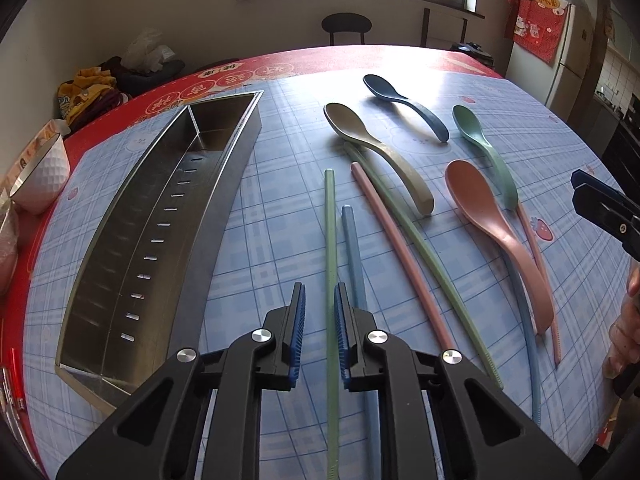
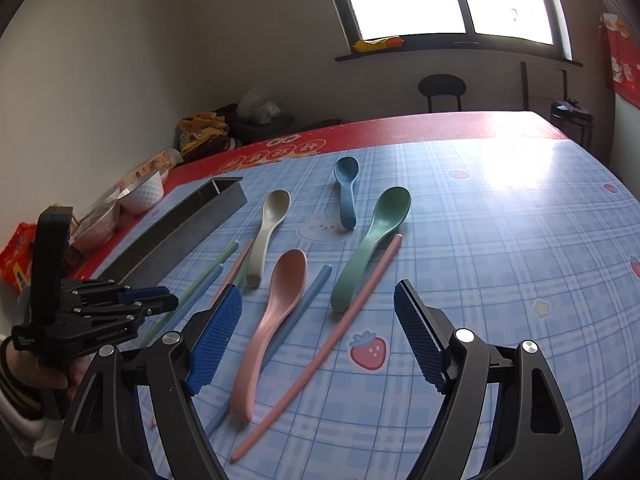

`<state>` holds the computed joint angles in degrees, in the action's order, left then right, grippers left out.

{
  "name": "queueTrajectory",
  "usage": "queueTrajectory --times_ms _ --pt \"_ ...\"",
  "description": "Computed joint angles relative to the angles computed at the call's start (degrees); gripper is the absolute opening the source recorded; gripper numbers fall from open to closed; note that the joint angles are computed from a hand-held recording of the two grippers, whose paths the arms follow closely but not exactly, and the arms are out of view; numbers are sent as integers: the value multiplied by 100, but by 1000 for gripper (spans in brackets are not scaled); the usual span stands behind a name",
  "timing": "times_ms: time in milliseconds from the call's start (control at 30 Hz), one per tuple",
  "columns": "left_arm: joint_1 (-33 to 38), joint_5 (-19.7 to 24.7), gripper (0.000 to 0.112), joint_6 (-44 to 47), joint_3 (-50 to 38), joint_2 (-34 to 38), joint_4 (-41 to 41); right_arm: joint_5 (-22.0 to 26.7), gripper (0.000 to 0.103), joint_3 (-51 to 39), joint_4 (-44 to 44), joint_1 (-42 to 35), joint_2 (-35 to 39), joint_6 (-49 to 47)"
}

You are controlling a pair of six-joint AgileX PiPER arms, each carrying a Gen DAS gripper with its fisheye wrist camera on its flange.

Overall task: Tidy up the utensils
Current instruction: 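Close the left tool on the green chopstick while the right tool moves toward the pink spoon, then grasp the pink spoon handle with the right tool while the left tool holds the green chopstick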

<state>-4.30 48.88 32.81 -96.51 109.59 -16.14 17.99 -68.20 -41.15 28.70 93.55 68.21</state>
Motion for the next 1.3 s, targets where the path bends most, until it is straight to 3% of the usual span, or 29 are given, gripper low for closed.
queueTrajectory --times_ms 233,367,500,600,733,833,967,1200,1300 --pt "-173 28 14 -75 -169 140 288 -40 76 54 -191 -3 -5 247" --pt "-83 104 14 1 -237 205 64 26 75 10 -184 19 23 221" --pt "-81 -323 6 25 251 -30 -101 13 70 -3 -34 -27 42 182" --pt "-148 -832 6 121 797 -325 -61 -44 59 -15 495 -151 77 -210" --pt "-31 -891 6 263 909 -399 -318 67 41 -250 1688 -188 251 -1481" --pt "35 -733 6 289 776 -300 -453 541 35 -737 2200 12 517 -2434" --pt "-31 -873 6 270 883 -358 -335 1015 32 -1244 3104 77 835 -3561" --pt "113 -672 6 578 819 -312 -714 1418 23 -1856 4047 -26 1365 -4248" --pt "158 -592 6 685 791 -293 -838 1561 12 -1983 3723 10 1431 -3842"
